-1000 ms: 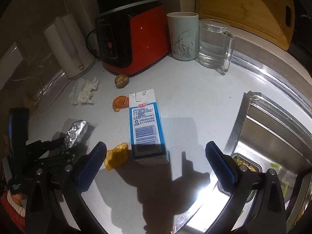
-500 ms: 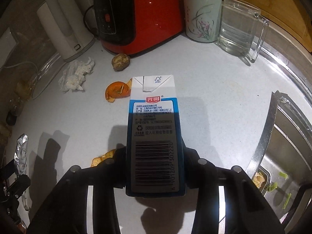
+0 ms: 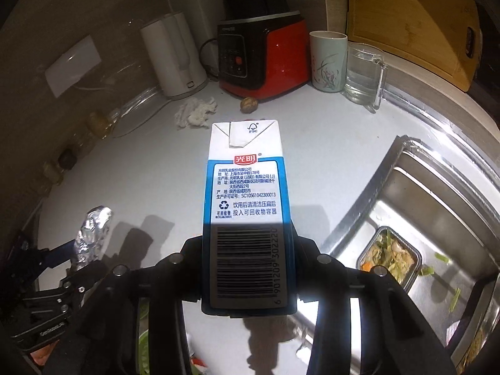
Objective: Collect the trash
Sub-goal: 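Carry foil pack and milk carton over the green basket and release both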
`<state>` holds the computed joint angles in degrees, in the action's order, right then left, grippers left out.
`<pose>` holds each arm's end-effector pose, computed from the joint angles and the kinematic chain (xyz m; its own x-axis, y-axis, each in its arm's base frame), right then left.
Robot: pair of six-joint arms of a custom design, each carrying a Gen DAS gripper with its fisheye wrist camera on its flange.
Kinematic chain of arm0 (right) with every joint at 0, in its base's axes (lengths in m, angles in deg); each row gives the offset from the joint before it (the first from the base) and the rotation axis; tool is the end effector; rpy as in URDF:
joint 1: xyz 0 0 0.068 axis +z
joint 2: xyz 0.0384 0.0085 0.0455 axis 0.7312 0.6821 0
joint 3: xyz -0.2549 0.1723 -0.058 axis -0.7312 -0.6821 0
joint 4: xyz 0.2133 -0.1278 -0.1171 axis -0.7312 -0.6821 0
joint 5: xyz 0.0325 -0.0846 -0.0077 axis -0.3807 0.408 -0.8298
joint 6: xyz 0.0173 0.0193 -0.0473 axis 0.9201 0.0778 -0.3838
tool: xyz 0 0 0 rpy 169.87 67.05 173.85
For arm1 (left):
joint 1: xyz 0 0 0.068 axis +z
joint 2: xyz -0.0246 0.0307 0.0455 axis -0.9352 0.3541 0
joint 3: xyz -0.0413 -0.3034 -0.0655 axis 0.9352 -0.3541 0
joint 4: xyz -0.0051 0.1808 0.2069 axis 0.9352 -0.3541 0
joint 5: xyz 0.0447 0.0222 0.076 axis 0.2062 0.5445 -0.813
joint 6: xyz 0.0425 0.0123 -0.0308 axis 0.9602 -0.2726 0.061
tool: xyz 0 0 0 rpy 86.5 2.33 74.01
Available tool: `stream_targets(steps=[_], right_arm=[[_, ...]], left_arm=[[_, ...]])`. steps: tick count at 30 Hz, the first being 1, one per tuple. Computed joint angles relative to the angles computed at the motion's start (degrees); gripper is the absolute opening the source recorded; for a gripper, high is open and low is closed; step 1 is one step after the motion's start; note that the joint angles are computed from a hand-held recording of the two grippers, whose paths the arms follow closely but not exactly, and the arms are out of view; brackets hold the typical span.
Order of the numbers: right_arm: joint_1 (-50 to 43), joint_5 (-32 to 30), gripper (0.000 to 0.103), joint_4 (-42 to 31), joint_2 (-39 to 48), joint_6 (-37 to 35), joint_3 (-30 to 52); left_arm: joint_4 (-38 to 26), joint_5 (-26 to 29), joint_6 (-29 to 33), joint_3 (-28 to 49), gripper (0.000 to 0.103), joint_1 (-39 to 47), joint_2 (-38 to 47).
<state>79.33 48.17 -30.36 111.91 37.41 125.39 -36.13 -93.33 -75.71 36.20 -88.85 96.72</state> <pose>0.3445 0.2167 0.2702 -0.7706 -0.1688 -0.6145 -0.3237 0.9343 0.1493 0.2893 -0.0970 0.2782 -0.8584 -0.1123 -0.5006 -0.0933 0.9937 -0.0629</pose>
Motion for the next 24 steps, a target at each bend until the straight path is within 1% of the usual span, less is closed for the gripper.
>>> stream_targets(steps=[3,7,10,14,17,20,24], right_arm=[[5.55,4.18,0.042,0.18,-7.62,4.54,-8.27],[14.89,10.98,0.042,-1.43,-15.84,15.3,-17.07],[22.1,15.07,0.042,-3.79,-18.72,23.74,-20.73],[31.1,19.08,0.042,-6.66,-19.6,34.68,-23.38],[35.95,20.68,0.042,-7.78,-19.27,40.74,-24.31],[39.4,22.39,0.042,-9.43,-18.42,44.98,-23.99],[42.04,23.88,0.042,-11.45,-17.55,48.4,-22.97]], left_arm=[[-1.2,0.74,0.34,-4.42,0.058,-2.26,-4.8],[-2.7,1.5,1.14,-11.07,0.058,-5.28,-11.69],[-4.25,2.28,1.03,-16.11,0.058,-7.48,-17.03],[-5.76,2.19,0.46,-22.44,0.058,-11.21,-22.89],[-6.05,3.35,-0.31,-26.32,0.058,-12.72,-25.57],[-5.76,3.4,-1.17,-28.87,0.058,-14.1,-27.17],[-5.14,4.11,-0.95,-30.54,0.059,-14.69,-27.73]])
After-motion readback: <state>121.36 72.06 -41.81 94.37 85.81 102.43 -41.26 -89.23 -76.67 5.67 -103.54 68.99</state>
